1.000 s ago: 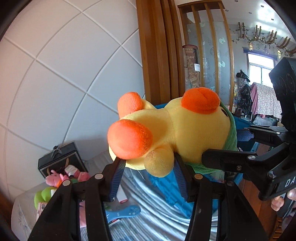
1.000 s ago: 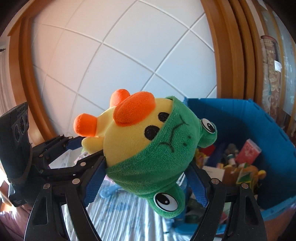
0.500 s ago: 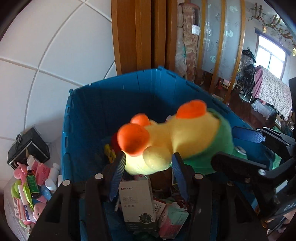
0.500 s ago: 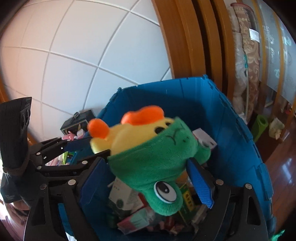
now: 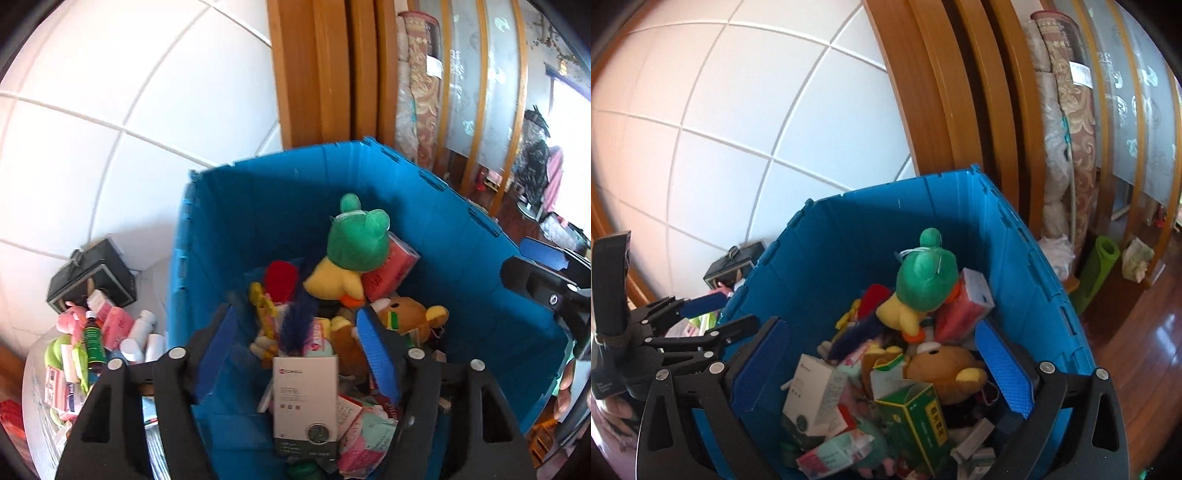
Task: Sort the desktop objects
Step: 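Move both tools back toward the pile on the bed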
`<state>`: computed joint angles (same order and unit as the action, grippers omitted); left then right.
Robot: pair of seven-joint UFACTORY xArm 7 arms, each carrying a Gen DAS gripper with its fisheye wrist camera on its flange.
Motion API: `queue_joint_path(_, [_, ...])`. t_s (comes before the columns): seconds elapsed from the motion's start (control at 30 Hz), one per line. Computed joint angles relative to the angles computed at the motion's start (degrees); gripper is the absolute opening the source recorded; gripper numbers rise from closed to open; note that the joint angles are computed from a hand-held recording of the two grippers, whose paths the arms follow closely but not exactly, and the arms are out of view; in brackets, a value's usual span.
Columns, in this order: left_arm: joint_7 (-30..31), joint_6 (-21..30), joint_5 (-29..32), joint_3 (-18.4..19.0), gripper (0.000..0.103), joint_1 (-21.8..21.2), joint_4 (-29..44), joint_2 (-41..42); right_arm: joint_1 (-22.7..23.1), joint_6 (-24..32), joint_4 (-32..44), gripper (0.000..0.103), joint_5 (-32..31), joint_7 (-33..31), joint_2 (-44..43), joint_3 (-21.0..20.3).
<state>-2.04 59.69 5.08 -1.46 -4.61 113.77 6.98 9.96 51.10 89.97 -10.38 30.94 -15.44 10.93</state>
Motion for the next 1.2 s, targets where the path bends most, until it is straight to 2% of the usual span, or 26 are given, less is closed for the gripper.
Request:
queue_joint_path(0.17, [-5.2,-8.2,4.6,1.0,0.069,1.5,-11.6,-8.6,-1.1,-0.7,-0.9,0.103,-7.6,3.3,-0.7,3.2])
queue_joint_path(0.33, [-10.9,-16.4,7.4,1.9,0.069,5.6,-23.4,-17.3,-2.4,-4.7,-3.9,0.103,-15.8,8.4,-2.2,6.1])
queue_joint_path(0.5, [-16.7,-16.8,8.8,3.0,0.069,11.3,-31.7,-22.9,-4.6,-12.5,-7.5,0.103,-23.9,15.8,-4.2,9.0])
queue_joint_path(0.57, [-16.5,-16.4,7.8,4.4,0.069,12.9,-34.9,-24.7,-4.8,-14.5,-7.8,0.103,-24.8,16.9,-4.3,9.6])
queue_joint_path(0.67, [-15.3,-15.1,7.3,6.5,0.069,15.9,-41.0,-27.9,-4.2,-14.3,-6.7,0.103,-24.7,16.8,-3.0,10.7])
queue_joint_path(0.87, [-10.2,-12.7,5.5,12.8,0.069,22.9,-51.9,-33.0,-2.1,-11.3,-3.4,0.103,-28.6,20.5,-0.2,14.1])
queue_joint_path(1.03, [-4.1,-13.2,3.0,19.0,0.069,28.9,-56.4,-33.5,1.3,-2.1,6.5,0.103,-39.5,27.6,8.1,21.4])
queue_joint_path(1.1, [-0.2,-14.1,0.9,21.9,0.069,30.7,-56.9,-32.4,4.4,2.2,12.0,0.103,-45.4,30.1,13.2,24.5])
queue_joint_path(1.2, [7.5,-14.4,-4.3,27.1,0.069,32.1,-55.4,-28.6,14.0,12.1,23.9,0.103,-57.8,33.1,24.4,28.0])
